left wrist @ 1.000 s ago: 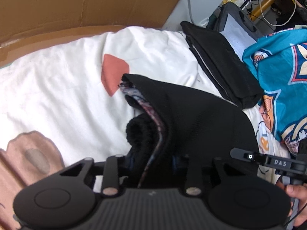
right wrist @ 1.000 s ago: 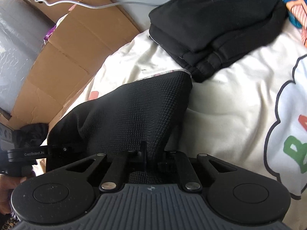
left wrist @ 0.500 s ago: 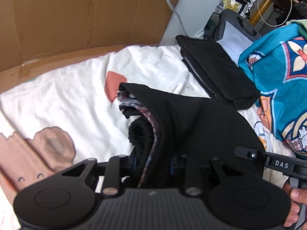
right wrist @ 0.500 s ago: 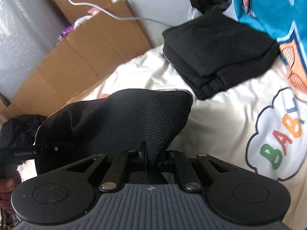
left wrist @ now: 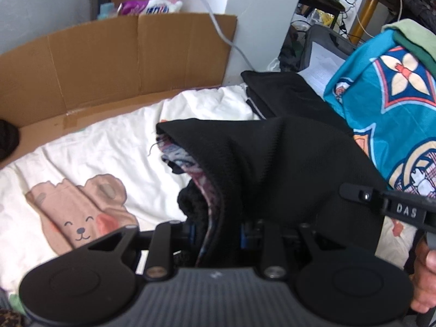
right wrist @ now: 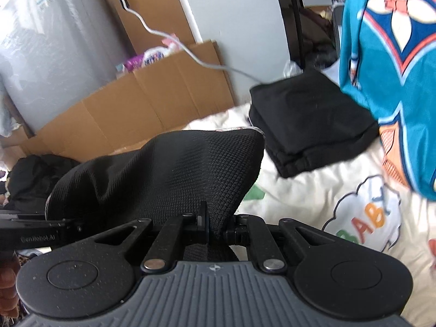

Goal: Fold clothes
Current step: 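Carry the held black pants with both grippers onto the folded black stack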

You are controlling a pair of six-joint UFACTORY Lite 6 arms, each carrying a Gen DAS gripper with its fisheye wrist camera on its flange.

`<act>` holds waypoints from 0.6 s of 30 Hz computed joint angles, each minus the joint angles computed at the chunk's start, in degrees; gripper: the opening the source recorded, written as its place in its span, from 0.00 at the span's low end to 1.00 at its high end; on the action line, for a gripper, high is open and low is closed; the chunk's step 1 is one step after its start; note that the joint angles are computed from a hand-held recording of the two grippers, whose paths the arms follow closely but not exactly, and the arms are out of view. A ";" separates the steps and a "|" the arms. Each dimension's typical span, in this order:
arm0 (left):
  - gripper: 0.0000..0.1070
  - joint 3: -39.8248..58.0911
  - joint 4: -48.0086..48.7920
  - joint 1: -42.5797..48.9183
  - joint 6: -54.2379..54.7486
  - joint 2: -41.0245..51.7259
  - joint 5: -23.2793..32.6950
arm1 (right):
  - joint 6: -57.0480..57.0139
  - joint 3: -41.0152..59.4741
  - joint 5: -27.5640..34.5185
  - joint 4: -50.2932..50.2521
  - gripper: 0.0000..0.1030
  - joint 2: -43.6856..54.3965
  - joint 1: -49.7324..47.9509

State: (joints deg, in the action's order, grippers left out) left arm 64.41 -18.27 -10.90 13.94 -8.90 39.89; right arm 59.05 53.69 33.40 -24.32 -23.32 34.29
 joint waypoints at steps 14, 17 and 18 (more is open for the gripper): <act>0.27 9.64 18.92 -12.38 -23.53 -5.07 15.01 | -28.41 3.03 2.80 21.66 0.07 -7.35 -8.37; 0.28 11.70 20.98 -15.20 -25.21 -5.26 17.54 | -35.40 4.69 5.71 25.14 0.07 -8.10 -10.53; 0.28 12.15 21.68 -16.22 -26.82 -4.99 17.98 | -36.45 5.34 6.57 24.95 0.07 -8.17 -11.00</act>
State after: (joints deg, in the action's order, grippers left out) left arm 76.56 3.41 -27.11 -12.88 -13.89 57.87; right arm 22.60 59.03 39.98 0.63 -31.49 23.29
